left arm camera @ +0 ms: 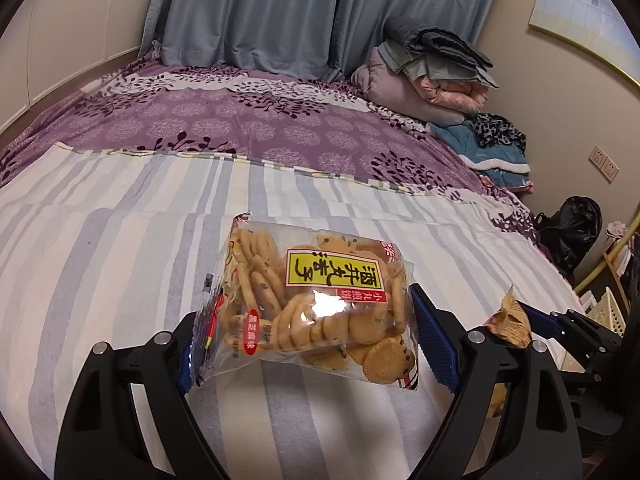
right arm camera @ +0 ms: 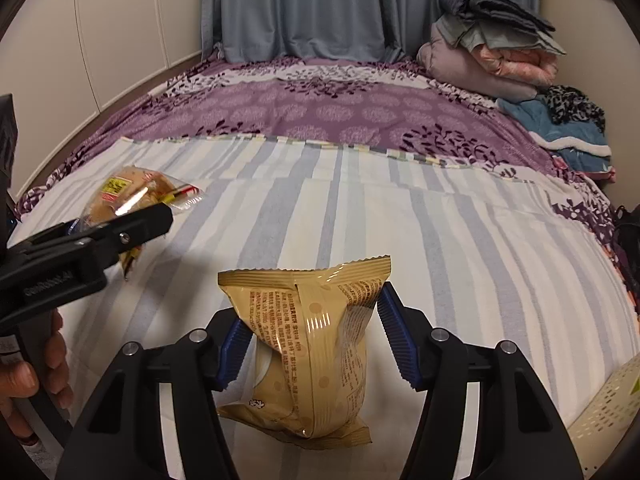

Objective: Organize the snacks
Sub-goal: 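Carry the tan bun packet and the cookie bag toward the basket with both tools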

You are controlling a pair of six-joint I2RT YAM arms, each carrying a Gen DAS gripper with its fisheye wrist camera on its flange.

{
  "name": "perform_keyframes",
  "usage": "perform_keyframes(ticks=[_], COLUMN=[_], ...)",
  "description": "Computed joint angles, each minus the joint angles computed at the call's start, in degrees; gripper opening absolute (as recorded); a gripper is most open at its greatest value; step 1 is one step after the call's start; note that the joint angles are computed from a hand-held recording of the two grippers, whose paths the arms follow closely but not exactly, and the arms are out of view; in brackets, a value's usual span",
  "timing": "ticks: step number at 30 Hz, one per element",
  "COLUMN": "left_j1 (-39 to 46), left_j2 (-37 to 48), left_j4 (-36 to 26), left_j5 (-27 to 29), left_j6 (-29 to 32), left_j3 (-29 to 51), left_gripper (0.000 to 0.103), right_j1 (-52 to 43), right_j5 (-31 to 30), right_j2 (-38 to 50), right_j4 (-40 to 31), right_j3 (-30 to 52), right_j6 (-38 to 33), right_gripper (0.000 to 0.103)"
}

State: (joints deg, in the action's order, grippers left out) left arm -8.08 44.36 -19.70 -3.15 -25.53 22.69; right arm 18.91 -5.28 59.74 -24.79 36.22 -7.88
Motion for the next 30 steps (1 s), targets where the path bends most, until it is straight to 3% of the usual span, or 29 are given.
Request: perform_keyframes(ticks=[9,19,24,30], left_j1=[-4.7,-12.5,-17.9,-23.9], left_j2=[-4.7,-9.7,-11.1,-11.4], left_j4=[-4.2,-8.6,-10.2,-11.5], left_j5=[-4.7,-9.8,-13.7,-17.8], left_j6=[-0.7,-2.4,-3.6,-5.0], left_j3=[3.1,6.8,8.7,10.5], left_gripper=[0.087,0.087,0.087,0.087], right_j1=[-1.4,-9.4,-18.1,-37.1], right_j5=[-0.5,-4.8,-10.4,-23.2], right_j2=[-11.8,-21.8,-24.3,-25.2], right_j4=[-9.1,-20.0,-25.1,-32.4], right_j3=[4.1,9.8,13.3,17.2], right_j6=[-0.2,-3.8,-8.6,-18.8], right_gripper=[0.060,0.060,0.060,0.060])
